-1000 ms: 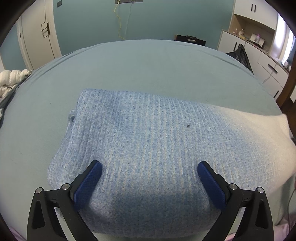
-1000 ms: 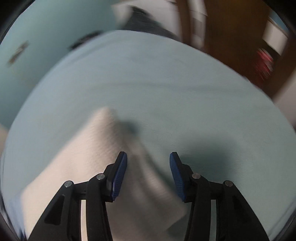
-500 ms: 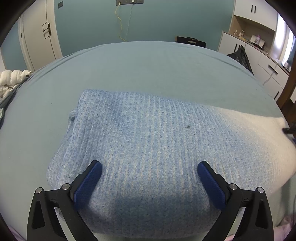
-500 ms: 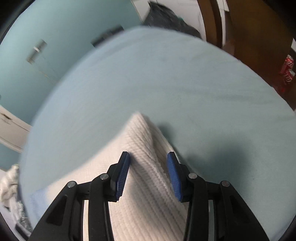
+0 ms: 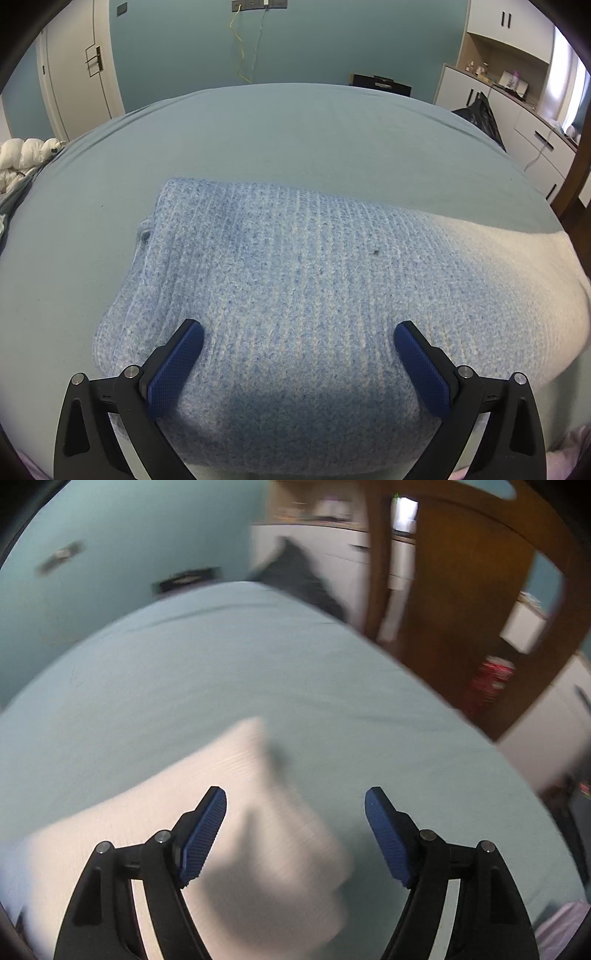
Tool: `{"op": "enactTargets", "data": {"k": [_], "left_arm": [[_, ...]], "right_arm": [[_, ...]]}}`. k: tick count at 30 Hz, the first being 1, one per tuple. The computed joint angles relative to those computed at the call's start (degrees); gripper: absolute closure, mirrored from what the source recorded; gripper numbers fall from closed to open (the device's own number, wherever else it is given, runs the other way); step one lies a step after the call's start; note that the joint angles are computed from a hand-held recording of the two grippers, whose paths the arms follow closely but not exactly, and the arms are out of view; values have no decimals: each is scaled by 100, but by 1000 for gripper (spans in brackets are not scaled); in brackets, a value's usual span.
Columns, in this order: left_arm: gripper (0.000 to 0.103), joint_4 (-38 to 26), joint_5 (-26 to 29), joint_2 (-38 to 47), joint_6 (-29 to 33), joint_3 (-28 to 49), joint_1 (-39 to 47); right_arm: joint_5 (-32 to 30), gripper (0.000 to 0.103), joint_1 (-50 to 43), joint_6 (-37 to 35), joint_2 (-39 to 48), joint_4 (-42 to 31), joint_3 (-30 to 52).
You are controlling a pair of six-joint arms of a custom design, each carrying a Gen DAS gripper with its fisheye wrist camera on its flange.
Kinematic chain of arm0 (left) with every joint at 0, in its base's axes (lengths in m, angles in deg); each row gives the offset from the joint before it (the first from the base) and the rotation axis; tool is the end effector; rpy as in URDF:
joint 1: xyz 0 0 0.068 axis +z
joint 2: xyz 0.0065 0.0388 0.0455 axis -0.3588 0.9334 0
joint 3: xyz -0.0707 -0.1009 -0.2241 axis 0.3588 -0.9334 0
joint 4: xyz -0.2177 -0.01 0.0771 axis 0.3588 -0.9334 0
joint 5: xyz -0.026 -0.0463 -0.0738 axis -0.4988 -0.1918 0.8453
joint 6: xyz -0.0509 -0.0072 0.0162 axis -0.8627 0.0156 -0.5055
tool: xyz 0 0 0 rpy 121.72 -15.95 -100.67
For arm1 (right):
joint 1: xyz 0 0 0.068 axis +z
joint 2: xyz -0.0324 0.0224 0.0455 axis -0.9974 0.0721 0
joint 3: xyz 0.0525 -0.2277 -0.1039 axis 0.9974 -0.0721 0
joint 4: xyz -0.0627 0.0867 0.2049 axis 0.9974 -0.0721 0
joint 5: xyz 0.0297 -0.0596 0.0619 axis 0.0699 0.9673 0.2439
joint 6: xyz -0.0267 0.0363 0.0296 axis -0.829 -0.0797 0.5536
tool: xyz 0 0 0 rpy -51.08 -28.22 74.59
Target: Fold small clothes
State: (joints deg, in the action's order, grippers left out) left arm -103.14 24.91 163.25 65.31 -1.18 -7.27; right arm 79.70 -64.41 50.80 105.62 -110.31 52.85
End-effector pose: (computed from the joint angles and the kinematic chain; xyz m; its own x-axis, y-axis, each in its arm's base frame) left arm 0.3268 0.0761 0.2489 -0.8117 -0.1013 -0.5752 -0.1019 0.9943 -0.0314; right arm 0.2359 0.0768 0.3241 -0.7404 0.2448 -0.6260 0.3251 0.9456 -0.0147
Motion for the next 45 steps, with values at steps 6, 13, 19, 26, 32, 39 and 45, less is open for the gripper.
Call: {"op": "enactTargets", "data": {"k": [6,13,19,26,32,39,45], "left_arm": [[0,-9,8,-2,39,2,10],[0,-1287,538,-535,7,488,251],[0,-1684,571,-690,-70,205,507],[4,-2381,1297,-580,-390,907,244],[3,-2090,441,50,-976,1457,-1170],[0,-1222,-1181,287,-1181,877,-2127],[1,-1400,-26,-64,-1144,929,-1464]], "right_arm": [[-206,28,1414,-79,352,374,-693],[-590,20,1225,18,-909,478,-1270],[-824,18,1055,774,-2309,263,-2096],[-1838,18,37,1191,-2683,1413,-3390],[-1101,18,754,1351,-2585,1711,-3563],[-780,18,1324,1384,-2403,1790,-3751],[-1284,18,832,1306,-2311,2069,-3914]]}}
